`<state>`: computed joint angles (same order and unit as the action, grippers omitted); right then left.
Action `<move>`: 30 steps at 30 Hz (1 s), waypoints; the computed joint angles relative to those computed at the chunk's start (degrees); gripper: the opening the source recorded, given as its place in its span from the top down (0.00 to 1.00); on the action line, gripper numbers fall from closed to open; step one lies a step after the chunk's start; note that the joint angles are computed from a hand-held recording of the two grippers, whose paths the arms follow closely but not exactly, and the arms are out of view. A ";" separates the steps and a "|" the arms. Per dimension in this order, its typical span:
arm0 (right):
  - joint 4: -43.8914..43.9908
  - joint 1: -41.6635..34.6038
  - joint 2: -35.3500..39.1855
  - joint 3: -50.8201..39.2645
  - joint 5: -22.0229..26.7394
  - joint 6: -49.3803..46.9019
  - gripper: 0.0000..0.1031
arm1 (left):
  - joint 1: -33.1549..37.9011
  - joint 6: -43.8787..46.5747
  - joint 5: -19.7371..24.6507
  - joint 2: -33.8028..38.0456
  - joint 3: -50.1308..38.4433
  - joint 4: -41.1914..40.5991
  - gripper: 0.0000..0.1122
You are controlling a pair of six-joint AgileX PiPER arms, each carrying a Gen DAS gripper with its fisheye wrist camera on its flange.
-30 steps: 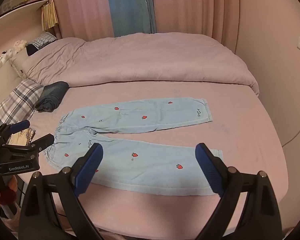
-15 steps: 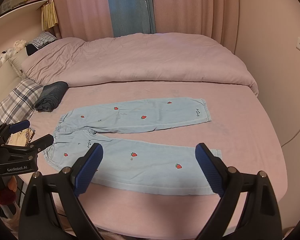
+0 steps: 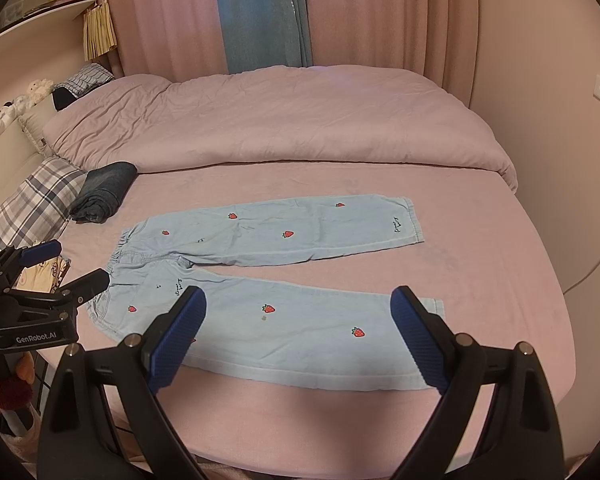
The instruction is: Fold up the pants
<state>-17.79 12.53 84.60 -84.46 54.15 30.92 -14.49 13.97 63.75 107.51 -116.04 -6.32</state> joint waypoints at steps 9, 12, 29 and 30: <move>-0.21 0.16 -0.22 0.25 0.03 0.11 0.09 | 0.09 0.21 0.19 0.10 -0.22 -0.22 0.09; -0.22 0.17 -0.19 0.21 0.06 0.09 0.09 | 0.84 2.22 -0.20 -0.03 0.44 -2.43 0.09; -0.29 0.26 -0.15 0.06 0.19 0.15 0.09 | 1.02 2.94 0.03 0.06 0.26 -3.19 0.09; -0.31 0.27 -0.13 0.02 0.22 0.15 0.09 | 1.11 3.02 0.12 0.08 0.17 -3.28 0.09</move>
<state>-18.10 12.80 84.48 -84.44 54.37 31.07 -13.37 16.99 63.87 107.59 -115.87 -9.60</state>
